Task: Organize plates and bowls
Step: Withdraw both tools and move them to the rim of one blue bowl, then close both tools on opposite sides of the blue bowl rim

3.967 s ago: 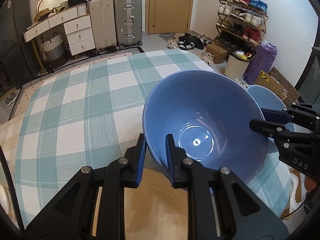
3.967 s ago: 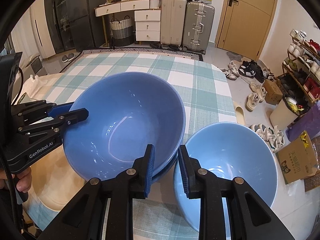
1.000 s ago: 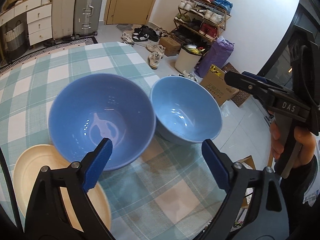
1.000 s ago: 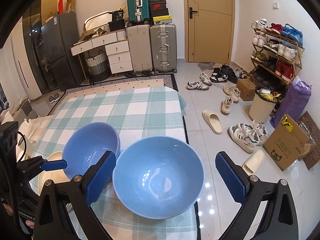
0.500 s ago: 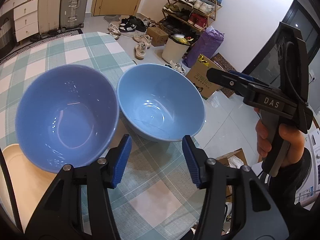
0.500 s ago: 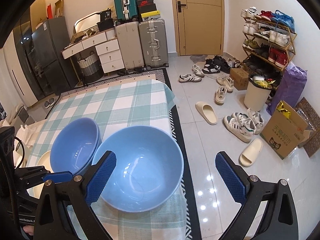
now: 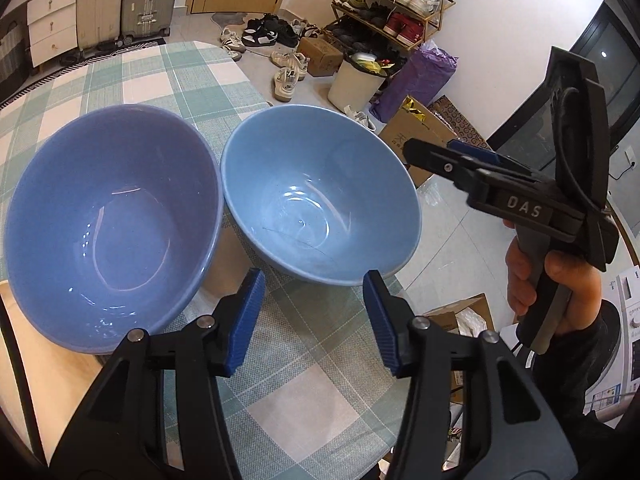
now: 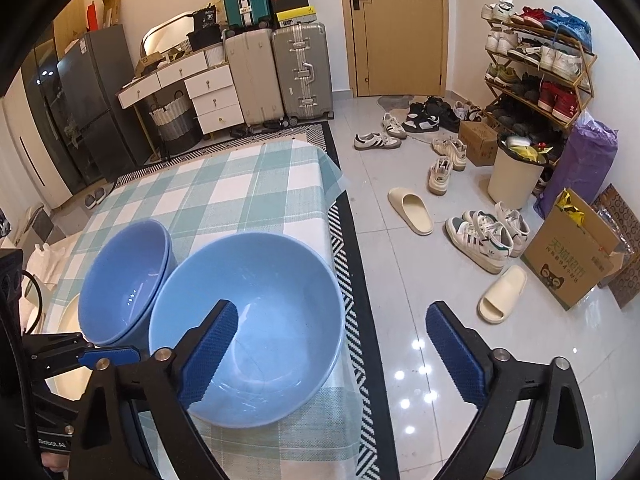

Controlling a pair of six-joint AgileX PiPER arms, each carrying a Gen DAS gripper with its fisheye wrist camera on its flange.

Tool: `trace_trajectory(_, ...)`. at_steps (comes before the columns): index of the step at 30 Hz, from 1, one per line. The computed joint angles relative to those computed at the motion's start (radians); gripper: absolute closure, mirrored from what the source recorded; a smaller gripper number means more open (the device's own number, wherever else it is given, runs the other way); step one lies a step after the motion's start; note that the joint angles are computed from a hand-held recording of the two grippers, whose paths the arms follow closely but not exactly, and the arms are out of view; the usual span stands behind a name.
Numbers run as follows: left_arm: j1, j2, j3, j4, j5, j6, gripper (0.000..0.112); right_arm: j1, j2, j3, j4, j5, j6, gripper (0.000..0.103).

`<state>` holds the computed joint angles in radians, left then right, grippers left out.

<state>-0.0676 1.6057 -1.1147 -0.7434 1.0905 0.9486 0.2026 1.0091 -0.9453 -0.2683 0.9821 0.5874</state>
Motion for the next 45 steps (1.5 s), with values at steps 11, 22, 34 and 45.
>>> trace_trajectory(11, -0.046, 0.072, -0.032, 0.011, -0.062, -0.043, 0.064, -0.115, 0.074, 0.065, 0.123, -0.1, -0.145, 0.031)
trace_trajectory(22, -0.067, 0.134, -0.081, 0.008, -0.083, -0.069, 0.064, -0.131, 0.15, 0.08, 0.174, -0.173, -0.208, 0.06)
trace_trajectory(34, -0.08, 0.118, -0.054, 0.024, -0.138, -0.062, 0.078, -0.083, 0.144, 0.088, 0.101, -0.17, -0.147, 0.08)
trace_trajectory(45, -0.083, 0.091, -0.026, 0.018, -0.16, -0.025, 0.079, -0.043, 0.116, 0.093, 0.055, -0.135, -0.09, 0.08)
